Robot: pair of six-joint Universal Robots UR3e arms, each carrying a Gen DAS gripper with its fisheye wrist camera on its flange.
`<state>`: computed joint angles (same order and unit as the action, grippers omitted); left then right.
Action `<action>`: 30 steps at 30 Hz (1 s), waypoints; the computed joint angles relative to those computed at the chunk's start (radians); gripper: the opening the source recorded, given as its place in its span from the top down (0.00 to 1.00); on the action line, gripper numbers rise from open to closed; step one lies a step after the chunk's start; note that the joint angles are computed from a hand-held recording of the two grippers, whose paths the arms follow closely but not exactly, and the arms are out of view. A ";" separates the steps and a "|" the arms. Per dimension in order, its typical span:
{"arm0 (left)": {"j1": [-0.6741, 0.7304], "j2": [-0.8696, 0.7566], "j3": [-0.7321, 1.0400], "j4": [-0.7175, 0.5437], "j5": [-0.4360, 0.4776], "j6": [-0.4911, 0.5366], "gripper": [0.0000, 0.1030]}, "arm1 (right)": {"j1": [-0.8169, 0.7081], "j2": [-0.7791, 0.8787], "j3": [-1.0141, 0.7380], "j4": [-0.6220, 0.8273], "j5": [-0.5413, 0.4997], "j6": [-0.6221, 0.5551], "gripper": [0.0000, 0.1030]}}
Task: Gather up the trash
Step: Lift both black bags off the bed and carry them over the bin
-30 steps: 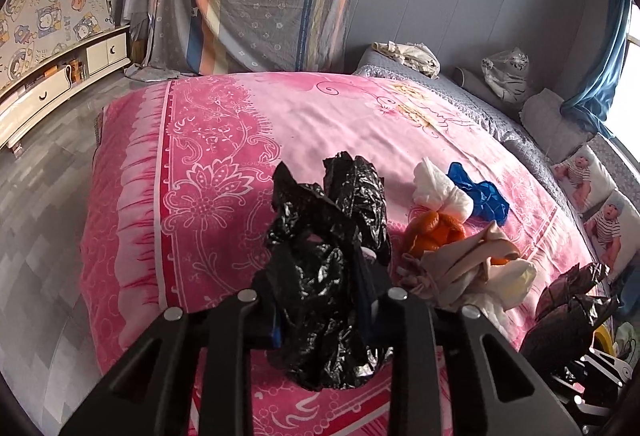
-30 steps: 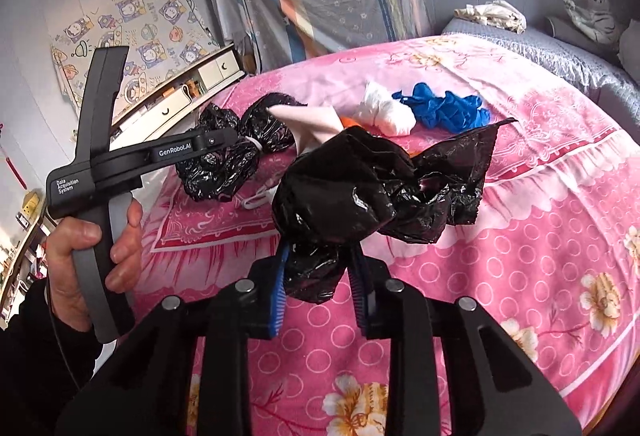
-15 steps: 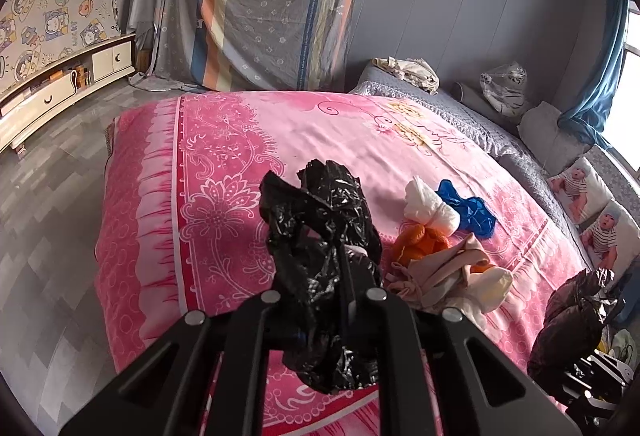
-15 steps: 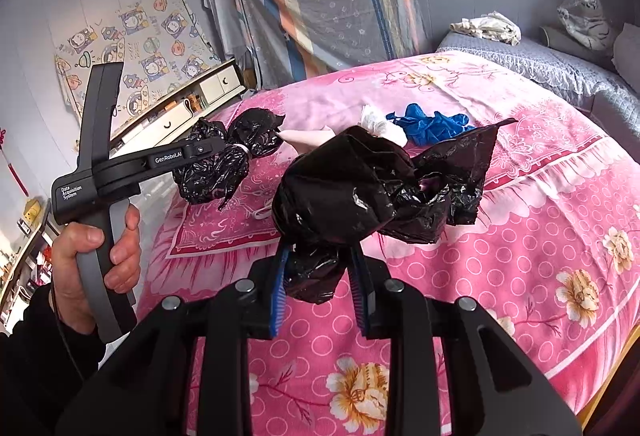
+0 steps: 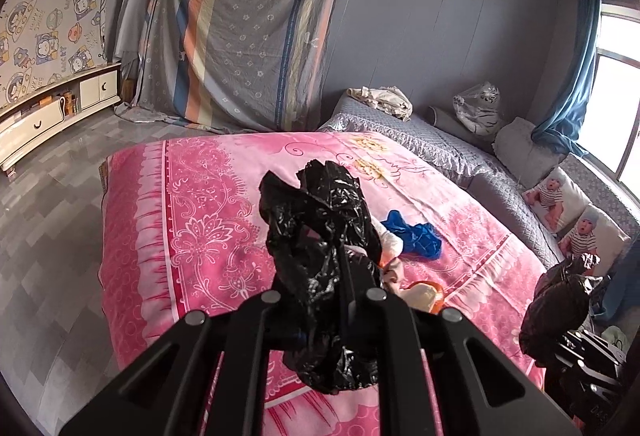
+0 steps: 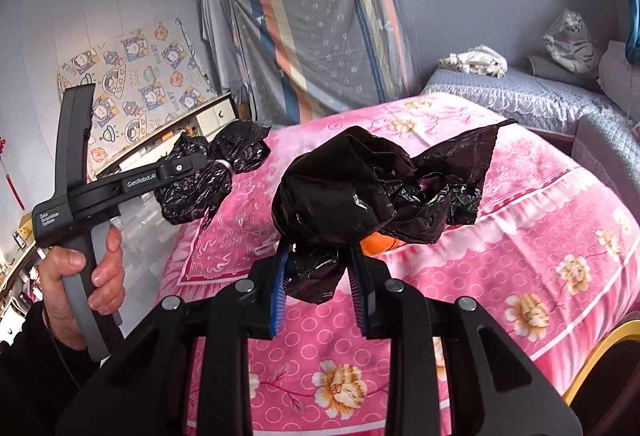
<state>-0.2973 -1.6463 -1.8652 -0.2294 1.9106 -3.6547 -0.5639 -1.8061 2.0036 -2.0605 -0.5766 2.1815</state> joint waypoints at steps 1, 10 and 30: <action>-0.013 0.000 0.011 -0.003 0.011 0.002 0.91 | -0.020 -0.013 -0.003 0.020 0.013 -0.014 0.75; -0.149 -0.040 0.156 -0.035 0.094 0.022 0.91 | -0.192 -0.093 -0.060 0.219 0.123 -0.135 0.75; -0.397 -0.298 0.561 -0.062 0.152 0.123 0.91 | -0.525 -0.141 -0.180 0.587 0.240 -0.398 0.75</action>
